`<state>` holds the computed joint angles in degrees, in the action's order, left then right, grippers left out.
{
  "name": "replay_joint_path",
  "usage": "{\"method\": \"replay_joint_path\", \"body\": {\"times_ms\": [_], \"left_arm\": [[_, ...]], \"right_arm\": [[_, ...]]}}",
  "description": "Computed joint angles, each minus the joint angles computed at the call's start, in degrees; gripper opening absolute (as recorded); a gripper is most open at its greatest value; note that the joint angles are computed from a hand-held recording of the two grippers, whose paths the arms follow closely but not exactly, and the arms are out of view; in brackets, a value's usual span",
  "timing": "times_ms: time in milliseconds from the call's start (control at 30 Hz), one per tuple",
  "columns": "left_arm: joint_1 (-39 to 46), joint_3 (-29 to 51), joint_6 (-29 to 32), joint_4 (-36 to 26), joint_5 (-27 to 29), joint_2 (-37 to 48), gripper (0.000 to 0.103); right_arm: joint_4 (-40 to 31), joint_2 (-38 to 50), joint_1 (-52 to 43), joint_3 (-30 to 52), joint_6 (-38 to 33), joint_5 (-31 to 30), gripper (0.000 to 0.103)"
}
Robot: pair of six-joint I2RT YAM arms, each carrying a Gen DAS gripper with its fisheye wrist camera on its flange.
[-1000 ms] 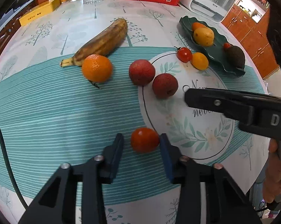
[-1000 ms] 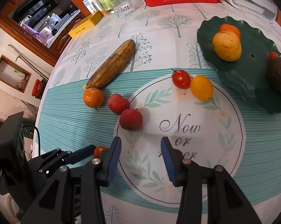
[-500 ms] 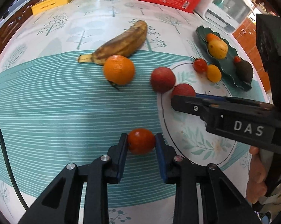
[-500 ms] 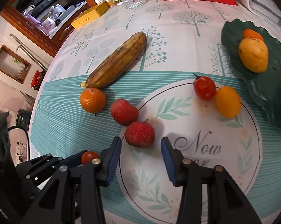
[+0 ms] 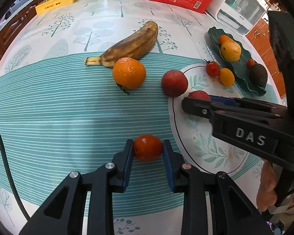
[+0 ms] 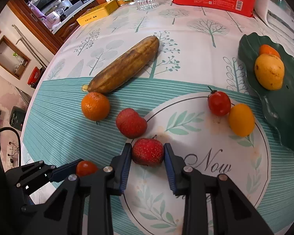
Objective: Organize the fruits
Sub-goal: 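Carry the tomato over the green plate with the left tool while the right tool carries the lychee there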
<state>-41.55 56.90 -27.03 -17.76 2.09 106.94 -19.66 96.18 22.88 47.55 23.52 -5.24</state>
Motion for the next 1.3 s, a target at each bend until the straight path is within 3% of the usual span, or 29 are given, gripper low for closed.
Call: {"method": "replay_joint_path", "body": {"times_ms": [433, 767, 1033, 1300], "left_arm": [[-3.66, -0.72, 3.27, -2.06, -2.54, -3.4, 0.028], [-7.62, 1.96, 6.95, -5.16, -3.29, -9.16, 0.028], [-10.35, 12.74, 8.98, -9.9, -1.2, -7.75, 0.028], [-12.92, 33.2, 9.83, -18.51, -2.94, -0.23, 0.028]], "right_arm": [[-3.76, -15.56, -0.15, -9.63, 4.08, 1.37, 0.033], [-12.48, -31.5, -0.76, -15.75, 7.2, 3.55, 0.033], [-24.68, -40.89, -8.47, -9.99, 2.5, 4.2, 0.033], [-35.09, -41.32, -23.04, 4.94, -11.14, 1.79, 0.033]]}}
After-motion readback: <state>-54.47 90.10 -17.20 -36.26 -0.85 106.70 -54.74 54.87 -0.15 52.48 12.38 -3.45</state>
